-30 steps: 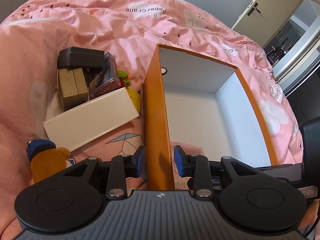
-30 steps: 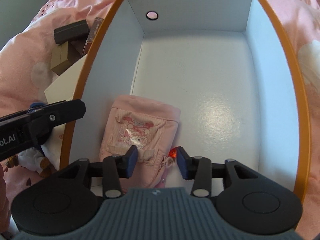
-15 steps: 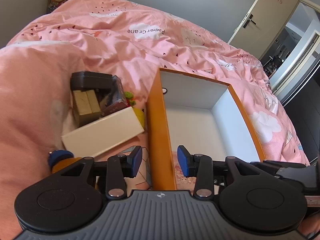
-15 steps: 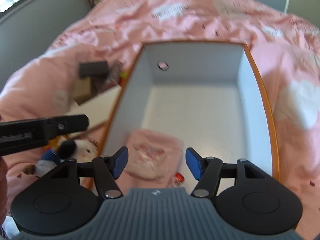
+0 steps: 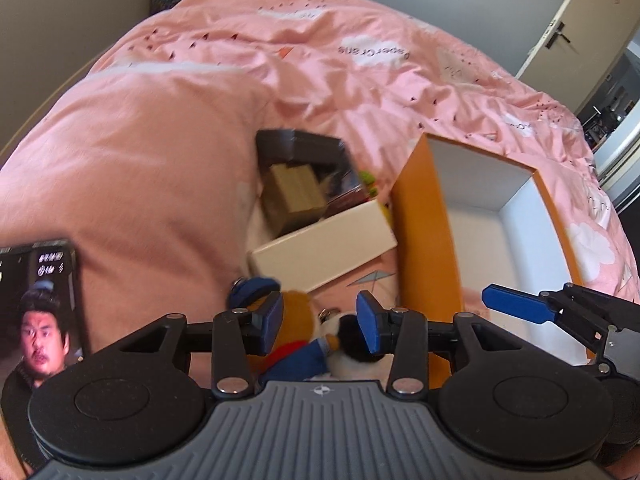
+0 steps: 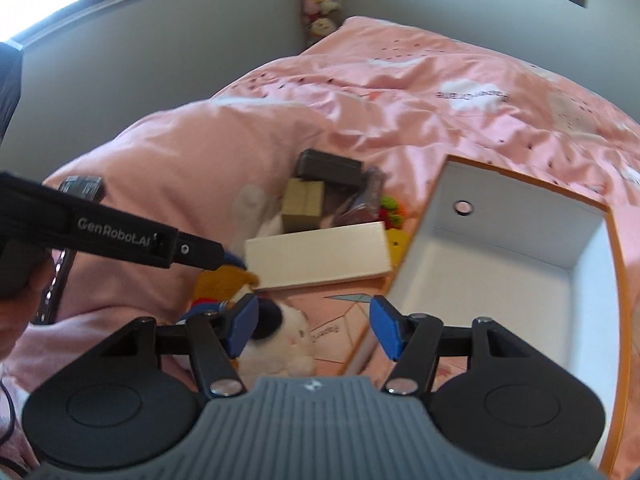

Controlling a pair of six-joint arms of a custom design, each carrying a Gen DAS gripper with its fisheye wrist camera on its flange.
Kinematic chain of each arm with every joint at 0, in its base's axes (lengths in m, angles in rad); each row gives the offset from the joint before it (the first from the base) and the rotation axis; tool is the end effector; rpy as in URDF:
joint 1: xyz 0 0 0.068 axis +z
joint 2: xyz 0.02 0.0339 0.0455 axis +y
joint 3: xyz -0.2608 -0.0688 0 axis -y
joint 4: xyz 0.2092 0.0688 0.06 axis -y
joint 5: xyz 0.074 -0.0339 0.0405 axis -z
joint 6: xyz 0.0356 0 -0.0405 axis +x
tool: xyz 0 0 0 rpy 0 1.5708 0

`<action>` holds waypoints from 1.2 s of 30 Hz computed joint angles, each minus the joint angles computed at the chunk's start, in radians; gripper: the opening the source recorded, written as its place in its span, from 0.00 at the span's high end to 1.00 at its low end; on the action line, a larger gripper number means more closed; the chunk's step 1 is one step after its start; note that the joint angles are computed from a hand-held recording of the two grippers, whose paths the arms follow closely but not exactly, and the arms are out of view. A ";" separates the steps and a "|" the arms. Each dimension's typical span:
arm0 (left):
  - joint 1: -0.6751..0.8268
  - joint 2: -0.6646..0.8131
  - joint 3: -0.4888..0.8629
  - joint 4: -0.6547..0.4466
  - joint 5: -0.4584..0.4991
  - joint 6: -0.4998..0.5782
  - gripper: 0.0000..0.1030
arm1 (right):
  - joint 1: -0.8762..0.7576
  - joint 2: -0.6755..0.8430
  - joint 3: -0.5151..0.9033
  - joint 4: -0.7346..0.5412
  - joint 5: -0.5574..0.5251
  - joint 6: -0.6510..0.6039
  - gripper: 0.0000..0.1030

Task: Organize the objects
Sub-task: 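Grasp the white panda plush with the right gripper while the left grasps the bear plush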

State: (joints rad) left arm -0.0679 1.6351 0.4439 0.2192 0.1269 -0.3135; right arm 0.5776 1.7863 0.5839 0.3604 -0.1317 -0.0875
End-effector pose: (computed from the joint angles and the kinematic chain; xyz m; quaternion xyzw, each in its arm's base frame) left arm 0.2308 -0.0202 0.1114 -0.0982 0.9487 -0.1153 0.2775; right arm 0.2319 0.1567 0.1132 -0.3265 0.8736 0.1459 0.3301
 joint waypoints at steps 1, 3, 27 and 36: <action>0.008 0.003 0.002 -0.015 0.007 0.005 0.53 | 0.015 0.013 0.013 -0.013 0.003 -0.016 0.43; 0.019 0.010 0.000 -0.037 0.016 0.010 0.53 | 0.041 0.042 0.040 -0.041 0.005 -0.042 0.50; -0.037 0.345 0.121 0.025 -0.057 -0.033 0.38 | 0.078 0.284 0.283 -0.263 0.016 -0.317 0.55; 0.011 0.342 0.095 0.042 -0.018 0.001 0.40 | 0.077 0.349 0.409 -0.386 0.018 -0.349 0.39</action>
